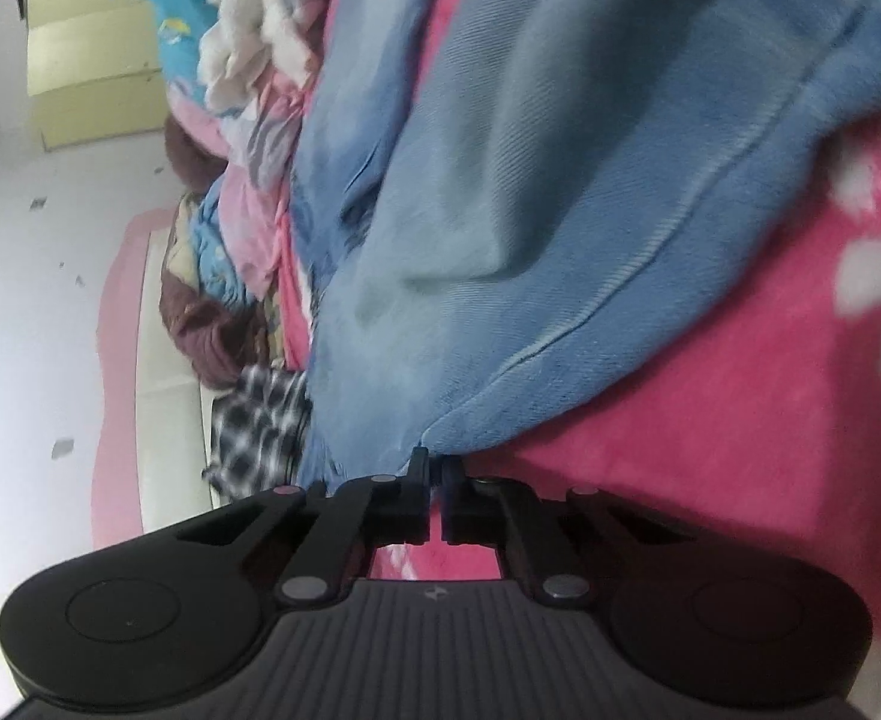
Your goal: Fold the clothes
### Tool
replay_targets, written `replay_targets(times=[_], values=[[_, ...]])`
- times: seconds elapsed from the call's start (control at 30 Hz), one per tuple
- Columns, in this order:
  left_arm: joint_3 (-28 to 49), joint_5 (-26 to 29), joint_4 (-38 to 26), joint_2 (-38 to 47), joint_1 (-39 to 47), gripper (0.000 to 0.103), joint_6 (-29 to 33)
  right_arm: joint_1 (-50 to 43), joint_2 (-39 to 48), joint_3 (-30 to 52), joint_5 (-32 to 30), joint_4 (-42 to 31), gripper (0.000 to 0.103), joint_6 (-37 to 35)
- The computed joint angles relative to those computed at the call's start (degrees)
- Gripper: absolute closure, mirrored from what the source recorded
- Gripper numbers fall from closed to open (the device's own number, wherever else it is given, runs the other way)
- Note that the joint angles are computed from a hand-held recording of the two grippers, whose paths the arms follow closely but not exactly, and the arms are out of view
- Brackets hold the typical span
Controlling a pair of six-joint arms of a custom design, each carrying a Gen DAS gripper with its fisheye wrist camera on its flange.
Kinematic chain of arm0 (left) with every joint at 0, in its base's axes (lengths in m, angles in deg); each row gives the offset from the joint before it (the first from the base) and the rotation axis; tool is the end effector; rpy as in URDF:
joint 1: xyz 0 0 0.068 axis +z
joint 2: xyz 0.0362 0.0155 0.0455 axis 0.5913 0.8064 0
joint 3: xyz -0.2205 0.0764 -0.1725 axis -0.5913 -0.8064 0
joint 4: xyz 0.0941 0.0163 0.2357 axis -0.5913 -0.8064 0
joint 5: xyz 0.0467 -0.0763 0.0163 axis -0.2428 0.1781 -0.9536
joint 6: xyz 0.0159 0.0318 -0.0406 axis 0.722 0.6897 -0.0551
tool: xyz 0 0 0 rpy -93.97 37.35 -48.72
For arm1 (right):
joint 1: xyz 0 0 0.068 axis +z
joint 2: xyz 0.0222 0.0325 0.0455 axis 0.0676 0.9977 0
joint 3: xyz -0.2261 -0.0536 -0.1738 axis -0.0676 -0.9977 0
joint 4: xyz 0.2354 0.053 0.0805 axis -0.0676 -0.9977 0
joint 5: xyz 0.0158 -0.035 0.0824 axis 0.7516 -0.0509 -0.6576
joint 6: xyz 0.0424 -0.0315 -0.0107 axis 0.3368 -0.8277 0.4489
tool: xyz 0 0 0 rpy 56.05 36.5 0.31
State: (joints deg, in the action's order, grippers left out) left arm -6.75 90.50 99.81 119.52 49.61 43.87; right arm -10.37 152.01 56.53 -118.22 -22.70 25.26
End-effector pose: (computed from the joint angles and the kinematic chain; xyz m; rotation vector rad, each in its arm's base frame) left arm 0.2050 0.0417 0.1240 -0.6976 2.2387 -0.3342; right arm 0.2250 -0.0239 0.0498 0.6906 2.4135 1.6316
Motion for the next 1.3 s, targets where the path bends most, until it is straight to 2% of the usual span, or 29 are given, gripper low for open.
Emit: replay_targets(times=[0.17, 0.33, 0.5, 0.6, 0.67, 0.73, 0.8, 0.87, 0.9, 1.03, 1.07, 1.17, 1.3], values=[[3.2, -3.1, -4.5, 1.7, -1.3, 0.094, 1.7, 1.1, -0.1, 1.5, 0.7, -5.8, 0.102, -2.1], [4.4, -5.1, -5.0, 5.1, -2.0, 0.094, 2.4, 1.8, -0.6, 1.8, 1.8, -7.3, 0.102, -3.9], [6.1, -8.9, -5.8, 8.8, -4.6, 0.09, 4.6, 2.3, 2.0, 4.6, 3.2, -12.6, 0.103, -7.7], [6.1, -9.1, -7.8, 6.8, -4.1, 0.074, 6.4, 1.2, 1.4, 8.6, 3.3, -25.6, 0.098, -17.4], [5.5, -10.4, -10.1, 3.3, -3.6, 0.058, 5.6, -0.1, 0.7, 10.9, 4.3, -35.0, 0.092, -25.3], [4.7, -15.3, -12.5, -1.5, -5.1, 0.058, 4.6, -1.9, -1.5, 12.6, 5.3, -43.7, 0.088, -34.4], [3.7, -21.3, -13.4, -6.4, -8.2, 0.058, 4.9, -3.9, -4.3, 14.0, 5.4, -50.7, 0.088, -42.4], [3.5, -23.6, -13.5, -9.8, -11.2, 0.058, 5.8, -5.9, -7.2, 15.6, 4.6, -56.4, 0.088, -49.1], [4.1, -23.0, -13.7, -10.2, -13.0, 0.058, 6.2, -6.4, -8.7, 16.2, 3.7, -57.0, 0.088, -50.5], [8.9, -20.5, -15.4, -4.6, -21.4, 0.059, 5.3, -8.4, -10.7, 19.6, 2.9, -52.6, 0.088, -45.3], [10.6, -20.5, -17.2, -3.1, -23.0, 0.059, 4.5, -10.2, -9.2, 22.1, 2.8, -55.0, 0.088, -45.8], [13.5, -19.6, -22.1, -2.5, -25.9, 0.059, 2.1, -18.9, -6.4, 30.8, 1.4, -67.4, 0.088, -54.5], [13.5, -20.2, -32.6, -14.3, -32.3, 0.059, -1.2, -35.8, -4.6, 43.2, 3.2, -82.4, 0.088, -70.8]])
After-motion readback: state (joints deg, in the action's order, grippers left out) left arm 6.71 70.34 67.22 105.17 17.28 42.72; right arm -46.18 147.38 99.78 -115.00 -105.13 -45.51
